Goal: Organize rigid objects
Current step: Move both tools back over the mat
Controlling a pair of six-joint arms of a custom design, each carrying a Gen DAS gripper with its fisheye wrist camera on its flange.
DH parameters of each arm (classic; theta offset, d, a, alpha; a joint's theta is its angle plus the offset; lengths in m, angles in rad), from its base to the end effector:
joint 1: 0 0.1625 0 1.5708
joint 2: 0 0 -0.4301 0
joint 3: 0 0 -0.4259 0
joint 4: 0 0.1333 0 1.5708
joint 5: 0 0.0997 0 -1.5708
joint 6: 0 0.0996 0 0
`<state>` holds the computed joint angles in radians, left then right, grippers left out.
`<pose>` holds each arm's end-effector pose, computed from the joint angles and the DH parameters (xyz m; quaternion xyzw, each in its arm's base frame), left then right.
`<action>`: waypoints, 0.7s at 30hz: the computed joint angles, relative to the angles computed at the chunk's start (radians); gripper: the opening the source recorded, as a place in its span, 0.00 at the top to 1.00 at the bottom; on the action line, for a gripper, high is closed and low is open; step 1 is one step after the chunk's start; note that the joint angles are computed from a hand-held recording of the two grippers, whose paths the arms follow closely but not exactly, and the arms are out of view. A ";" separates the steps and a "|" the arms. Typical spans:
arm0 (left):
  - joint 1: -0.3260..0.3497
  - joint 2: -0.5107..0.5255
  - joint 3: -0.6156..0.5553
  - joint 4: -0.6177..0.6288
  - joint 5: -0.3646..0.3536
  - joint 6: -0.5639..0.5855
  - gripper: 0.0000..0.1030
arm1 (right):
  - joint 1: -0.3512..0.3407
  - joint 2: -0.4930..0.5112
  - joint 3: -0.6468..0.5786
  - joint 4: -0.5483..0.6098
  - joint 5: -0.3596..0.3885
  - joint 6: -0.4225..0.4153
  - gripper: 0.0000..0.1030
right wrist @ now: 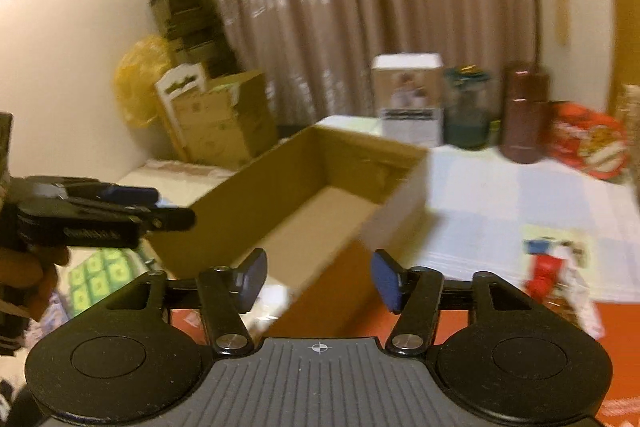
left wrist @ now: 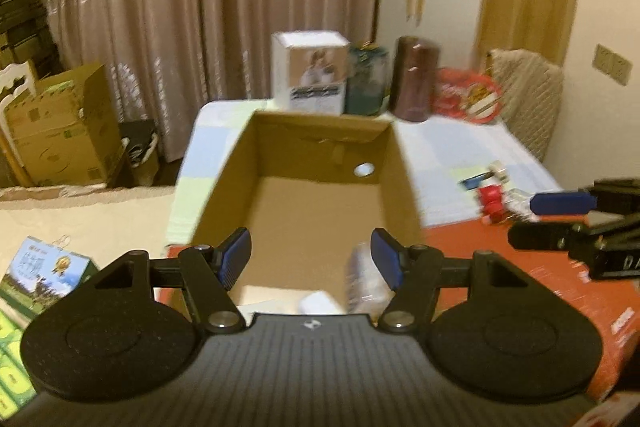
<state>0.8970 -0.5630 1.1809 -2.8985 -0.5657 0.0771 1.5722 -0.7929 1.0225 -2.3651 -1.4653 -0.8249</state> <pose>-0.3426 -0.7774 0.1698 0.1456 0.8259 -0.4238 0.3422 0.1450 -0.8536 0.3417 0.3985 -0.8725 0.2752 0.0649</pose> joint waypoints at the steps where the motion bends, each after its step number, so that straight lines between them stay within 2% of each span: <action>1: -0.008 0.009 -0.007 -0.008 -0.008 0.006 0.40 | -0.008 -0.022 0.029 -0.030 -0.001 0.001 0.42; 4: -0.031 0.038 -0.031 -0.014 -0.041 0.007 0.40 | -0.040 -0.082 0.103 -0.107 -0.012 0.018 0.39; 9: -0.057 0.090 -0.079 -0.004 -0.092 -0.006 0.39 | -0.094 -0.151 0.156 -0.155 -0.048 0.052 0.37; 12: -0.068 0.128 -0.112 0.012 -0.123 -0.015 0.36 | -0.123 -0.180 0.169 -0.177 -0.069 0.077 0.37; 21: -0.074 0.251 -0.246 0.128 -0.188 -0.040 0.36 | -0.187 -0.221 0.167 -0.208 -0.085 0.120 0.37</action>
